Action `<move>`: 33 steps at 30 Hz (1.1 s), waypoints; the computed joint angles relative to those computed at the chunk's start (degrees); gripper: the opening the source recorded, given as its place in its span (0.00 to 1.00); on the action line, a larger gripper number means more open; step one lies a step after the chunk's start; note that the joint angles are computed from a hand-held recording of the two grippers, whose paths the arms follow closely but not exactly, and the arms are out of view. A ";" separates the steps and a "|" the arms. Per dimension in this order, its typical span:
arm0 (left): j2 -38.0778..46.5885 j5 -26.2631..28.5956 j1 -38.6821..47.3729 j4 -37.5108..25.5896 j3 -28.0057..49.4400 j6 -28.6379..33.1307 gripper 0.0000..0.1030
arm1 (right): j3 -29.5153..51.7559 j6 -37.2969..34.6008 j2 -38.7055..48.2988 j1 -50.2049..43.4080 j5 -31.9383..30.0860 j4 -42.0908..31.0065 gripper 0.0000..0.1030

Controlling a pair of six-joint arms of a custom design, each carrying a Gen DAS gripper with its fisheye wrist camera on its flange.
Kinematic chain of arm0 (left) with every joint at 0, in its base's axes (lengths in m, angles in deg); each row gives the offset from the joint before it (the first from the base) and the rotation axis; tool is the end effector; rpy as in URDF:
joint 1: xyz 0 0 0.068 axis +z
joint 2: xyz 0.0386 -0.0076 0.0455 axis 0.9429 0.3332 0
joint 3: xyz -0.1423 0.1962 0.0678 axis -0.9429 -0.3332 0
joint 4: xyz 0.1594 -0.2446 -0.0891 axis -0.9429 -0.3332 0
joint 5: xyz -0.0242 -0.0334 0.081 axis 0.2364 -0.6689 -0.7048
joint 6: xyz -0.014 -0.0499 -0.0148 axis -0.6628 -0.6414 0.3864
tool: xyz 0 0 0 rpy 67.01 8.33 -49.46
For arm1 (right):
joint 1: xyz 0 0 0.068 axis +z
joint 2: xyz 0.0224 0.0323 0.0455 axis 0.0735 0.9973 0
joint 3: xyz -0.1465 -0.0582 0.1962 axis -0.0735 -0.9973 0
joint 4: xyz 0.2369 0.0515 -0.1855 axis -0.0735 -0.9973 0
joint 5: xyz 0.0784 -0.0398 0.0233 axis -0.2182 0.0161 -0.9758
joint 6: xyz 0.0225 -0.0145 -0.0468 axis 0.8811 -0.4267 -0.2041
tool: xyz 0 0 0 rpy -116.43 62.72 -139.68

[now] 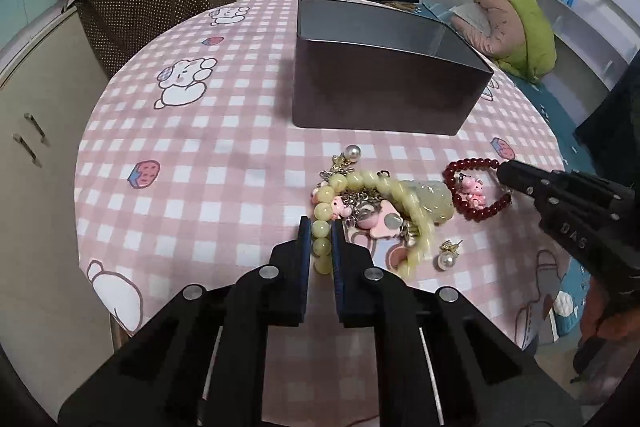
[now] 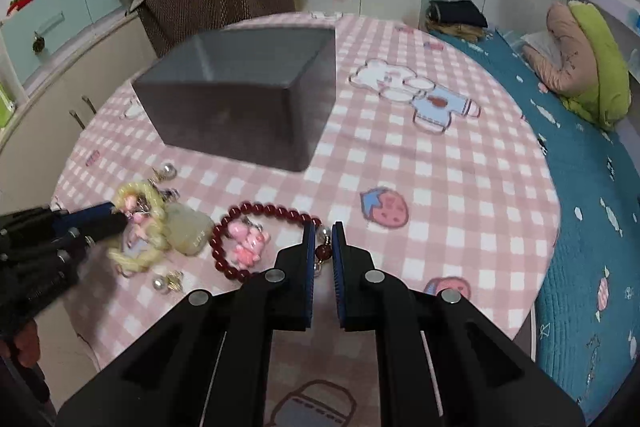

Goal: Organize jewelry
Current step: 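Close the left tool on the yellow bracelet while the right tool grips the red bracelet, lift, then carry both bracelets over the grey tin and open both tools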

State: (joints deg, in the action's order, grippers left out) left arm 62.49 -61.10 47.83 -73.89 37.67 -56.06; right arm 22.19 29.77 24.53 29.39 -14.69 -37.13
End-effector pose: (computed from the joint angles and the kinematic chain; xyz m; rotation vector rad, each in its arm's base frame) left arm 0.2389 -0.0973 0.0629 0.1333 2.5076 -0.1841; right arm 0.2409 0.1087 0.0697 -0.2877 2.4593 0.1206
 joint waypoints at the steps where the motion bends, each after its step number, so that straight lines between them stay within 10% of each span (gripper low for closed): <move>1: -0.63 1.09 0.48 0.30 -0.60 0.02 0.09 | -0.09 -0.78 0.04 0.39 0.59 0.22 0.10; 33: -19.33 2.67 2.84 1.23 -1.44 -0.04 0.09 | -1.23 -2.82 -21.06 4.48 0.80 -2.88 0.08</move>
